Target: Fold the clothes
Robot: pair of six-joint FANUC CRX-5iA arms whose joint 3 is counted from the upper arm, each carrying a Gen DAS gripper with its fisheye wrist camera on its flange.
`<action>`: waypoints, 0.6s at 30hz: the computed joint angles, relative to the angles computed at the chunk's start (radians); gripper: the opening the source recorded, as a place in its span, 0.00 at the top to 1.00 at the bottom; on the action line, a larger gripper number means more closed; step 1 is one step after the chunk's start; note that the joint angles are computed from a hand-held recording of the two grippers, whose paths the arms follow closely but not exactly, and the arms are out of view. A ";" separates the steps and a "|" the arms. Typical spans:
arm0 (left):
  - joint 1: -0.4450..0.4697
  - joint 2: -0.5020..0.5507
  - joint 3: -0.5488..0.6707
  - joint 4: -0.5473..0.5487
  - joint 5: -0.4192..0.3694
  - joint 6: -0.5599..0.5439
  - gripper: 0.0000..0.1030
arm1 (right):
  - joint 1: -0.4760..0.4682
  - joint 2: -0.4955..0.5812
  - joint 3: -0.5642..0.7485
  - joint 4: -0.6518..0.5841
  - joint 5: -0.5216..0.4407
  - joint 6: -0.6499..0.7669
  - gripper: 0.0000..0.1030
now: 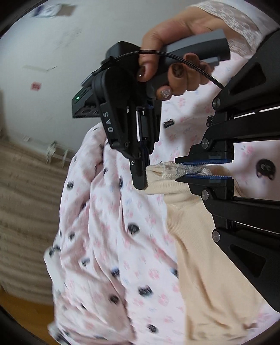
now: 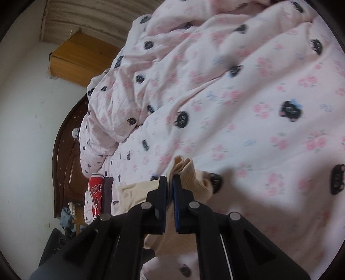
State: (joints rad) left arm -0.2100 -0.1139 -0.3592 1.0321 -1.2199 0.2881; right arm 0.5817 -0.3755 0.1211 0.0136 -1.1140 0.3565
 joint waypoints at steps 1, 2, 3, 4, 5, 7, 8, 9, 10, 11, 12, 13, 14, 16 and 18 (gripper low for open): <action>0.020 0.004 -0.003 0.013 -0.009 0.014 0.94 | 0.010 0.023 0.024 -0.001 -0.006 0.008 0.94; 0.040 0.008 -0.005 0.025 -0.018 0.029 0.94 | 0.017 0.045 0.049 -0.004 -0.013 0.018 0.94; 0.057 0.013 -0.009 0.034 -0.025 0.043 0.94 | 0.022 0.068 0.073 -0.008 -0.020 0.027 0.94; 0.075 0.019 -0.011 0.043 -0.031 0.059 0.94 | 0.027 0.094 0.100 -0.015 -0.029 0.040 0.94; 0.094 0.021 -0.018 0.052 -0.029 0.067 0.94 | 0.032 0.120 0.128 -0.022 -0.039 0.053 0.94; 0.121 0.028 -0.026 0.066 -0.024 0.081 0.94 | 0.041 0.173 0.185 -0.032 -0.060 0.078 0.94; 0.135 0.033 -0.031 0.077 -0.024 0.086 0.94 | 0.046 0.199 0.211 -0.036 -0.071 0.090 0.94; 0.148 0.037 -0.035 0.085 -0.027 0.092 0.94 | 0.049 0.221 0.233 -0.041 -0.078 0.099 0.94; 0.160 0.041 -0.039 0.092 -0.029 0.099 0.94 | 0.052 0.247 0.260 -0.048 -0.089 0.110 0.94; 0.173 0.046 -0.043 0.103 -0.031 0.109 0.94 | 0.054 0.279 0.293 -0.061 -0.104 0.125 0.94; 0.181 0.052 -0.045 0.112 -0.030 0.119 0.94 | 0.056 0.300 0.316 -0.068 -0.115 0.135 0.94; 0.192 0.056 -0.047 0.118 -0.031 0.127 0.94 | 0.058 0.325 0.342 -0.076 -0.127 0.145 0.94; 0.203 0.061 -0.048 0.120 -0.031 0.134 0.94 | 0.062 0.357 0.375 -0.083 -0.143 0.157 0.94; 0.220 0.077 -0.046 0.123 -0.030 0.149 0.94 | 0.070 0.407 0.431 -0.087 -0.176 0.172 0.94; 0.231 0.091 -0.041 0.113 -0.030 0.162 0.94 | 0.076 0.464 0.495 -0.091 -0.223 0.191 0.94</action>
